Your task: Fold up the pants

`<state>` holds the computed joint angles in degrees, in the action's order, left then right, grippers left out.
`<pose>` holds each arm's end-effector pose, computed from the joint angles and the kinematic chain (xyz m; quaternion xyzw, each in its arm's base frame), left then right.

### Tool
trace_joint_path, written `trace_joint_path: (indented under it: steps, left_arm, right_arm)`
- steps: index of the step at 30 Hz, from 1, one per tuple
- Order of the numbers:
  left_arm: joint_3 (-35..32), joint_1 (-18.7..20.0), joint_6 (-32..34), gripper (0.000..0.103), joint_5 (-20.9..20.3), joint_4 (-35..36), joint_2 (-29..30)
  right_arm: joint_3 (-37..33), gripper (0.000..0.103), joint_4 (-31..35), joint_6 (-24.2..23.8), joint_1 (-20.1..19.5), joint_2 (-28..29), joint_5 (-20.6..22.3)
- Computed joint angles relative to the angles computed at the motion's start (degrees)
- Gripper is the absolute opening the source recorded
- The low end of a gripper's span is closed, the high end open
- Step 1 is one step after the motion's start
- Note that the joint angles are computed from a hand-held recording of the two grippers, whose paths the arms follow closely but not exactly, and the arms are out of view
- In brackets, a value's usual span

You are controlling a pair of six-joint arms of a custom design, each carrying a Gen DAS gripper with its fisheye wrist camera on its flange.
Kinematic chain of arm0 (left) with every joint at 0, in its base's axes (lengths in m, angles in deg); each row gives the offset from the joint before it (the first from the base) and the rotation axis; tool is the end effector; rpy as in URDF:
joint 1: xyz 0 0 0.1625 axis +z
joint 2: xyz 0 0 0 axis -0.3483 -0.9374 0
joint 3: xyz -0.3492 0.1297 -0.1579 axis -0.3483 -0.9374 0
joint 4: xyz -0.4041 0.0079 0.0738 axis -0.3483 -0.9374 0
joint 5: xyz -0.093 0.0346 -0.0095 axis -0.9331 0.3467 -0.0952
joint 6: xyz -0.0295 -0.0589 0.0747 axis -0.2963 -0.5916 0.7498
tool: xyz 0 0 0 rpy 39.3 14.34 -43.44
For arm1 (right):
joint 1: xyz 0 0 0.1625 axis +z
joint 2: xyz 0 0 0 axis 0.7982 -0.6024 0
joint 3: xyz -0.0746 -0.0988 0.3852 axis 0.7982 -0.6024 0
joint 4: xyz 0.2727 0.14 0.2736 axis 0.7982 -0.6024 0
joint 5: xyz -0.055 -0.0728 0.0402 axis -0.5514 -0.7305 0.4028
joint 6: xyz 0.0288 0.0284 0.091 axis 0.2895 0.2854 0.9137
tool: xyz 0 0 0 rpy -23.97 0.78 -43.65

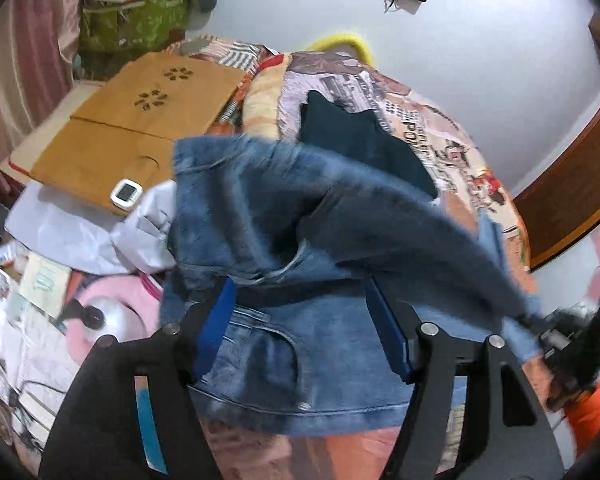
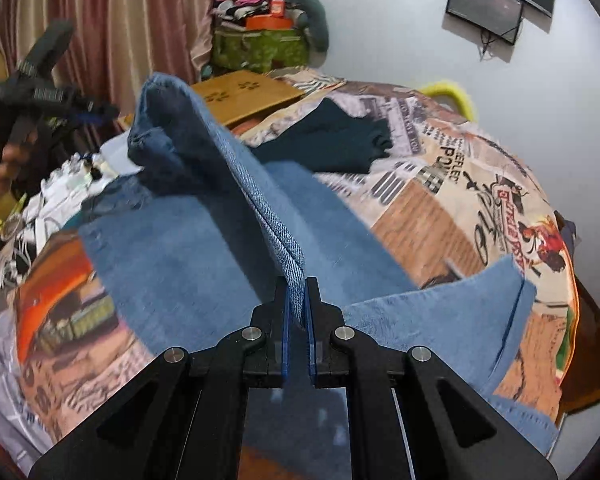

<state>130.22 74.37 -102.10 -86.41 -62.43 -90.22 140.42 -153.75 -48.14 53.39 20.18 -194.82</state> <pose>-0.1865 -0.6176 0.3180 -0.1141 0.8822 -0.3788 0.2552 0.3016 -0.6652 0.2535 0.5426 -0.8124 0.0871 0.1948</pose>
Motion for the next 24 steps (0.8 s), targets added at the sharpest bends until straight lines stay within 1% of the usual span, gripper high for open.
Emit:
trace_joint_path:
  steps: [1,2,3,5,6,9,12,14,16,18,20,21,23,24]
  left_arm:
    - [-0.6,-0.1,-0.7,0.070,-1.1,0.1,0.2]
    - [-1.3,-0.1,-1.0,0.075,-1.7,0.4,0.4]
    - [-1.8,-0.2,-1.4,0.082,-2.1,0.7,0.6]
    - [-2.4,-0.2,-2.6,0.093,-1.9,1.5,1.2]
    - [-2.3,-0.3,-3.3,0.093,-1.3,2.1,1.3]
    - [-2.6,0.2,-7.5,0.093,-1.0,8.3,1.7]
    - [-0.2,0.6,-11.3,0.093,-0.1,11.1,1.1]
    - [1.1,0.8,-13.5,0.093,1.1,14.1,0.7]
    - [1.7,1.4,-16.1,0.093,1.5,18.2,0.8]
    - [1.2,2.2,-19.3,0.093,1.9,24.4,1.7]
    - [1.8,2.7,-19.4,0.093,1.8,25.9,2.1]
    - [2.1,3.0,-18.8,0.094,1.6,25.5,2.2]
    - [2.5,2.9,-18.6,0.094,2.4,26.1,2.6]
    - [2.0,2.6,-19.0,0.094,3.3,27.8,2.9]
  right_arm:
    - [0.6,0.006,0.3,0.4,-0.2,-0.4,-0.1]
    - [1.4,0.006,0.3,0.7,-0.4,-0.9,-0.2]
    - [2.0,0.006,0.2,0.7,-0.6,-1.3,-0.2]
    - [3.8,0.006,-0.5,0.3,-1.0,-2.5,-0.3]
    - [4.5,0.006,-0.6,0.3,-1.1,-3.0,-0.2]
    - [6.2,0.006,-1.1,1.1,-1.5,-4.1,-0.1]
    - [7.2,0.008,-1.1,1.9,-1.8,-4.9,0.6]
    - [6.5,0.010,0.7,3.2,-2.0,-5.1,1.4]
    - [5.4,0.011,3.0,4.5,-2.2,-5.3,2.4]
    - [4.2,0.011,5.3,5.8,-2.4,-5.5,3.0]
    - [3.2,0.011,6.2,6.8,-2.6,-5.8,3.3]
    - [2.9,0.011,6.3,7.1,-2.8,-6.0,3.5]
    - [1.3,0.014,6.2,8.3,-3.1,-5.9,3.7]
    - [0.7,0.019,5.8,8.6,-3.2,-5.7,3.7]
